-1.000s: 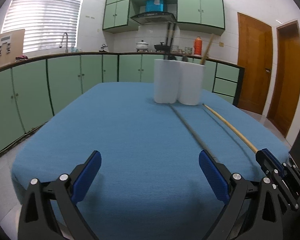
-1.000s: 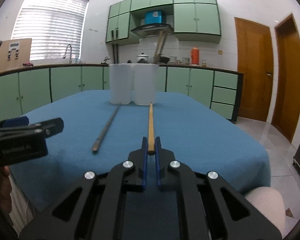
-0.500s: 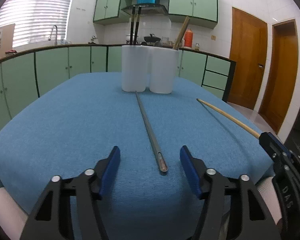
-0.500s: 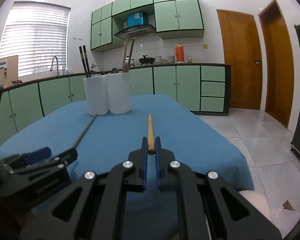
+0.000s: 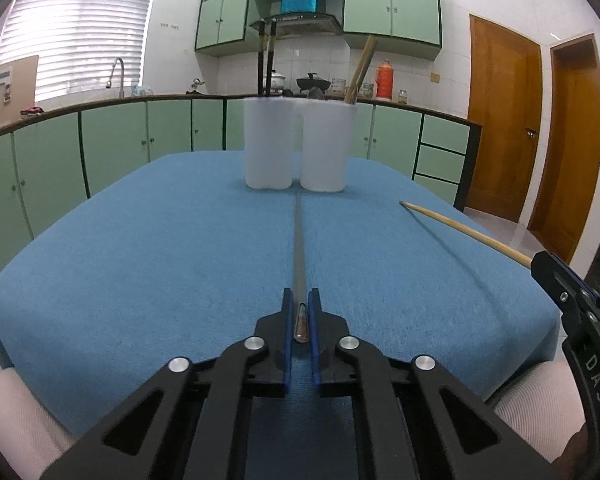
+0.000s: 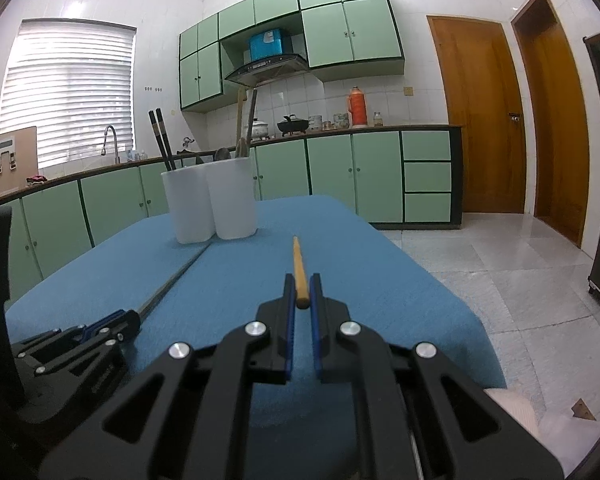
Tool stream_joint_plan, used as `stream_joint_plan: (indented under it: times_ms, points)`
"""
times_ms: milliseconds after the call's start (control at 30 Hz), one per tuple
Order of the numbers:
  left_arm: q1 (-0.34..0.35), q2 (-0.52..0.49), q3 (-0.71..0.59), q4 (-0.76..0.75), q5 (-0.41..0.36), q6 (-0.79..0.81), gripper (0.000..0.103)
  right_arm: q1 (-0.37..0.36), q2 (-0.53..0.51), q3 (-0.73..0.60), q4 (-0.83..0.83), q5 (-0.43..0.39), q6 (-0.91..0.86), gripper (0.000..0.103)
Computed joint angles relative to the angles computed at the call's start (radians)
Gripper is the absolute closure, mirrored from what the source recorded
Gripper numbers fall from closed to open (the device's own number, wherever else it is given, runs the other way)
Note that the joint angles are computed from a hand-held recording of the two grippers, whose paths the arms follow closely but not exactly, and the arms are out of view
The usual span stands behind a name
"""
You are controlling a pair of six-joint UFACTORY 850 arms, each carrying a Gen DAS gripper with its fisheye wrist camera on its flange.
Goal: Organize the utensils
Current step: 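Lift both chopsticks and carry them over the white holder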
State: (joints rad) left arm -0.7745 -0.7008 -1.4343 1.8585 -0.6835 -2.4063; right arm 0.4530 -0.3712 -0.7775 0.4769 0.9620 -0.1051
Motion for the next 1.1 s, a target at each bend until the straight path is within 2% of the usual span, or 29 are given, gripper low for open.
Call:
stream_joint_plan:
  times_ms: [133,300,500,633,867,1100]
  points:
    - [-0.007,0.025,0.025,0.030,-0.036,-0.014,0.096,-0.003,0.021,0.010,-0.007,0.021,-0.012,0.097]
    - [-0.011,0.079,0.062,0.077,-0.059,-0.029,0.096,-0.026,0.064,0.010,-0.067,0.009,-0.009,0.097]
    - [-0.010,0.145,0.082,0.118,-0.080,-0.016,0.096,-0.075,0.135,-0.008,-0.218,-0.068,0.051,0.097]
    - [0.002,0.191,0.079,0.135,-0.070,0.004,0.096,-0.093,0.175,-0.047,-0.287,-0.140,0.069,0.097]
    - [0.029,0.244,0.034,0.107,-0.010,0.107,0.096,-0.138,0.198,-0.185,-0.513,-0.365,0.245,0.097]
    - [0.075,0.251,-0.046,0.010,0.116,0.243,0.096,-0.126,0.176,-0.309,-0.592,-0.514,0.267,0.097]
